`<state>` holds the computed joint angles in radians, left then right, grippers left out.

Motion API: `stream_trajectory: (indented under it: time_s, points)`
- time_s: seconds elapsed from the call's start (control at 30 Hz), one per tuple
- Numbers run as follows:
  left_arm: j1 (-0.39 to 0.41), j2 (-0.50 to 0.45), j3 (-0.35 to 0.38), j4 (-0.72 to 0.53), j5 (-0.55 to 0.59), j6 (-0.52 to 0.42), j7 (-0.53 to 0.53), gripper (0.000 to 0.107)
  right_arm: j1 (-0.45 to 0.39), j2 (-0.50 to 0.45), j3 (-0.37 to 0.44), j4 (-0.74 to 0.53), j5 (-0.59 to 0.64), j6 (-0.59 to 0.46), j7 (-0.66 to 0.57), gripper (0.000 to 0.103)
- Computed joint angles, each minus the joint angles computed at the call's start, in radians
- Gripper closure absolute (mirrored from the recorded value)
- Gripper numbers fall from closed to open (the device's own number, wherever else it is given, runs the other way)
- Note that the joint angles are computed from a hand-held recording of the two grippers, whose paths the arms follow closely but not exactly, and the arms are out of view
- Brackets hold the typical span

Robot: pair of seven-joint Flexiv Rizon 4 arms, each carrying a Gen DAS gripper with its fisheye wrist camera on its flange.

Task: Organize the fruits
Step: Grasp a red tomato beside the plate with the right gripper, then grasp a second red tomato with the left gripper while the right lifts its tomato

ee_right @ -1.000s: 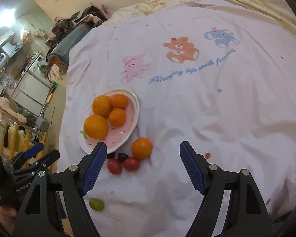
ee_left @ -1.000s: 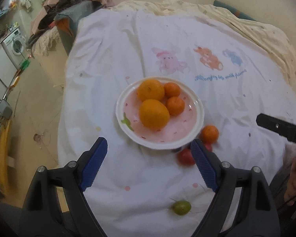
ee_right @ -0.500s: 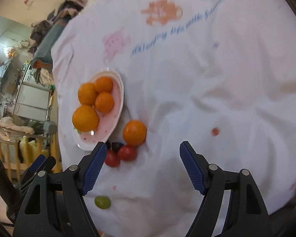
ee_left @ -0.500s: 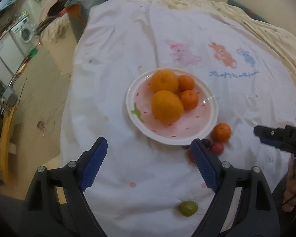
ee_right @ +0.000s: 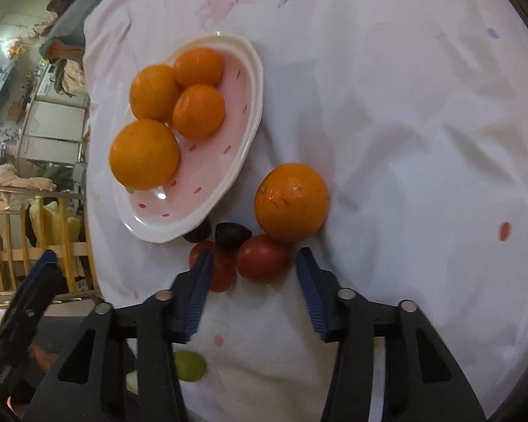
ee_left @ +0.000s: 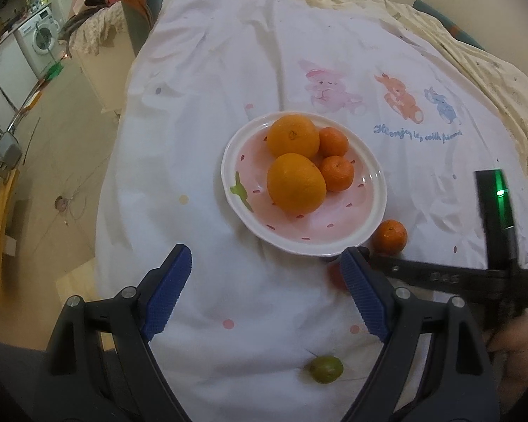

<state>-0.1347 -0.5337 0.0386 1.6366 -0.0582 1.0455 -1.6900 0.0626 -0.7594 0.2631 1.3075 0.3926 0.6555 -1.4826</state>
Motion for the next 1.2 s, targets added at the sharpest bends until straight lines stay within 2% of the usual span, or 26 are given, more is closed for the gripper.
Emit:
stream_trajectory:
  time_s: [0.17, 0.4, 0.8, 1.03, 1.2]
  points:
    - [0.004, -0.001, -0.003, -0.003, -0.006, -0.006, 0.003, 0.023, 0.027, -0.003, -0.016, 0.009, -0.045, 0.021, 0.001, 0.069]
    - [0.007, -0.014, -0.007, -0.019, -0.019, -0.032, -0.009, 0.023, 0.01, 0.032, -0.001, 0.052, -0.03, 0.056, -0.032, 0.069]
    - [-0.003, -0.022, 0.0, -0.022, -0.002, -0.017, -0.021, 0.023, -0.042, 0.144, 0.017, 0.111, 0.06, 0.094, -0.107, 0.069]
    - [-0.016, -0.03, 0.017, -0.027, 0.024, -0.011, -0.035, 0.023, -0.064, 0.197, 0.017, 0.141, 0.108, 0.215, -0.212, 0.069]
    - [-0.002, -0.033, -0.01, -0.024, 0.005, -0.039, 0.006, 0.023, -0.08, 0.193, 0.024, 0.138, 0.155, 0.266, -0.226, 0.069]
